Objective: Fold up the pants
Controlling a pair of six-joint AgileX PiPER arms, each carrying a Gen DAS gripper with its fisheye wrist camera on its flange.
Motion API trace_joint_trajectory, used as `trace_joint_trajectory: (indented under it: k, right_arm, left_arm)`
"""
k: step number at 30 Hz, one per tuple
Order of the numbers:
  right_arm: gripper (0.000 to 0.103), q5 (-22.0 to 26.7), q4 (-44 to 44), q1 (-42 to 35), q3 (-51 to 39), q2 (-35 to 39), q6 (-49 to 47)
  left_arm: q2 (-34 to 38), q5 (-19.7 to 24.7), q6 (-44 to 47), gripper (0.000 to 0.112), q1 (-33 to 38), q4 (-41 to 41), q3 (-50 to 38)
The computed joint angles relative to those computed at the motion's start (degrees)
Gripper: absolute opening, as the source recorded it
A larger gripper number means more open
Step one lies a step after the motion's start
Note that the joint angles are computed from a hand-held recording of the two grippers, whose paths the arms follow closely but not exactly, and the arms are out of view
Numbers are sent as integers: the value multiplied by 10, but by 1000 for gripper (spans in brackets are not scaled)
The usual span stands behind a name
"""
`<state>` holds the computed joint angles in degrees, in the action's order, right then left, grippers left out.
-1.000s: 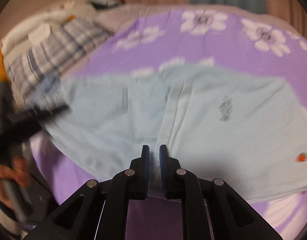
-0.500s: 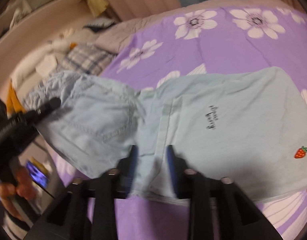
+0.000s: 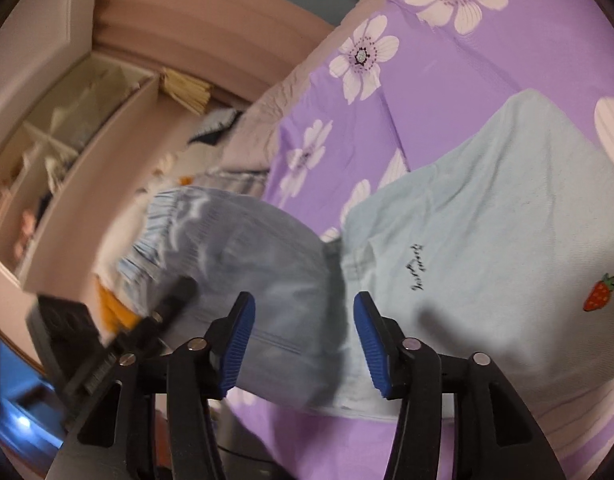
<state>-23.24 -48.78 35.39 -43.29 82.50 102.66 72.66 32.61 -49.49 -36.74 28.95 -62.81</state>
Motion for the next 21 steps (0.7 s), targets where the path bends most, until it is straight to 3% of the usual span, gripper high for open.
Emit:
trace_joint_trajectory:
  k: [2,8,10,11,12,15,20,21]
  right_arm:
    - [59,-28,12,-12,6,0,4]
    - [69,-188,78,-55,29,28,-5]
    - [70,-240,103,-65,42,37,-12]
    - [74,-257,112,-69,48,40,-12]
    - [76,-260,111,-72,51,40,-6]
    - [76,-201,69,-74,43,27,31]
    - [76,-114,-4,-72,28,5,83]
    - [76,-97,-23,-71,24,1,97]
  left_arm:
    - [14,3,1,20,-10,3,-7]
    - [69,19,47,25,-35,-31,-41]
    - [87,20,58,34,-43,-43,-48]
    - [95,18,69,44,-44,-58,-50]
    - [100,12,95,53,-40,-88,-49]
    - [108,6,134,54,-39,-135,-48]
    - [76,6,95,57,-72,-83,-11]
    - [66,12,77,64,-80,-69,-1]
